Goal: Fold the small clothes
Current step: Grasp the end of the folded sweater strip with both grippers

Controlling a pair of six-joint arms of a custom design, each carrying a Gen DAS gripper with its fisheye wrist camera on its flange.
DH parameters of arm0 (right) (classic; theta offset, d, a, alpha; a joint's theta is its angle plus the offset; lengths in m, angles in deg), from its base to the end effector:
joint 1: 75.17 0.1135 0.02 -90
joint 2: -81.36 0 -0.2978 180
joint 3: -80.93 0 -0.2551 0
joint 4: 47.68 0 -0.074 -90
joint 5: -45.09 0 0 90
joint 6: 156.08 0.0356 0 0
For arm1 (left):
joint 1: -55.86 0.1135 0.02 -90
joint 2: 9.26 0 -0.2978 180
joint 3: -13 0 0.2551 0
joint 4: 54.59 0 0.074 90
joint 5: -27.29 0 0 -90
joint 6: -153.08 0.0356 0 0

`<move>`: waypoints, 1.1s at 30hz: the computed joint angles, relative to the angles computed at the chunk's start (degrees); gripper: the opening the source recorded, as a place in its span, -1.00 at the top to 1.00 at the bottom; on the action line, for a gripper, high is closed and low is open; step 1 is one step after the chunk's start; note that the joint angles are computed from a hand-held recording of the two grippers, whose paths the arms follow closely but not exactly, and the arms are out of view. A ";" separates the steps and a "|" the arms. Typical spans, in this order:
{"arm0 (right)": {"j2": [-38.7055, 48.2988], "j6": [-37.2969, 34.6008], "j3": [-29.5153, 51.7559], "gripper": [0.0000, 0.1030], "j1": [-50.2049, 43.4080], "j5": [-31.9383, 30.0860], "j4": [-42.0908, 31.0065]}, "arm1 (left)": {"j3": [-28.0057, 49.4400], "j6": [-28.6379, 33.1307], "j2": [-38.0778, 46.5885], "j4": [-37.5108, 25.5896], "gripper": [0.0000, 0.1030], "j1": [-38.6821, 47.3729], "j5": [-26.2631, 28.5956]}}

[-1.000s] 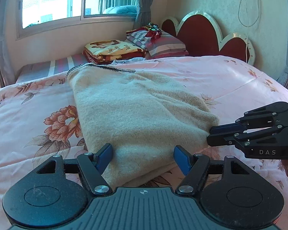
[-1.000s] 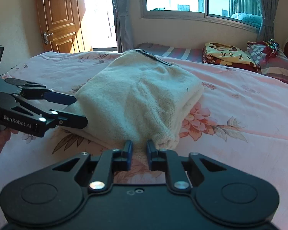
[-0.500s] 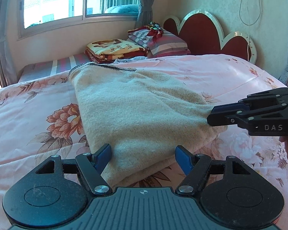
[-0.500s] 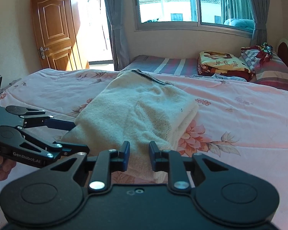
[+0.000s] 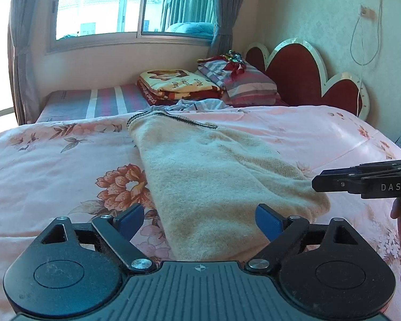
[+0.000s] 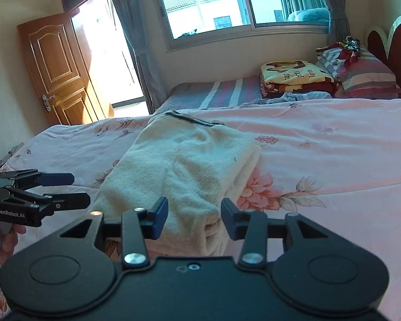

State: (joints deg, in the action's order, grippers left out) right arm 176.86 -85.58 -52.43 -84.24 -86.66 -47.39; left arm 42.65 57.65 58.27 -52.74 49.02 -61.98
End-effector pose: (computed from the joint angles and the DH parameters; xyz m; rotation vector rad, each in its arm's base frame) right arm 0.2831 -0.0212 0.1424 -0.5179 2.1702 0.6101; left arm 0.1947 -0.0238 0.1676 0.0342 2.2025 -0.1338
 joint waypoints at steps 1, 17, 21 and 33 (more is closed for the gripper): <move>0.99 1.00 0.90 0.31 0.63 0.63 -0.39 | 0.57 -0.75 1.97 0.76 -0.74 0.30 0.30; 13.97 15.35 11.74 -0.17 -4.63 -7.16 -5.77 | 5.57 -4.69 19.96 7.44 -0.73 13.99 18.05; 20.79 17.64 20.11 -0.32 -5.22 -12.21 -13.52 | 11.39 -8.76 26.98 3.99 -0.73 18.76 28.98; 30.88 15.00 35.73 -0.28 -1.30 -14.18 -30.75 | 20.68 -8.79 37.44 1.11 -0.64 18.02 30.79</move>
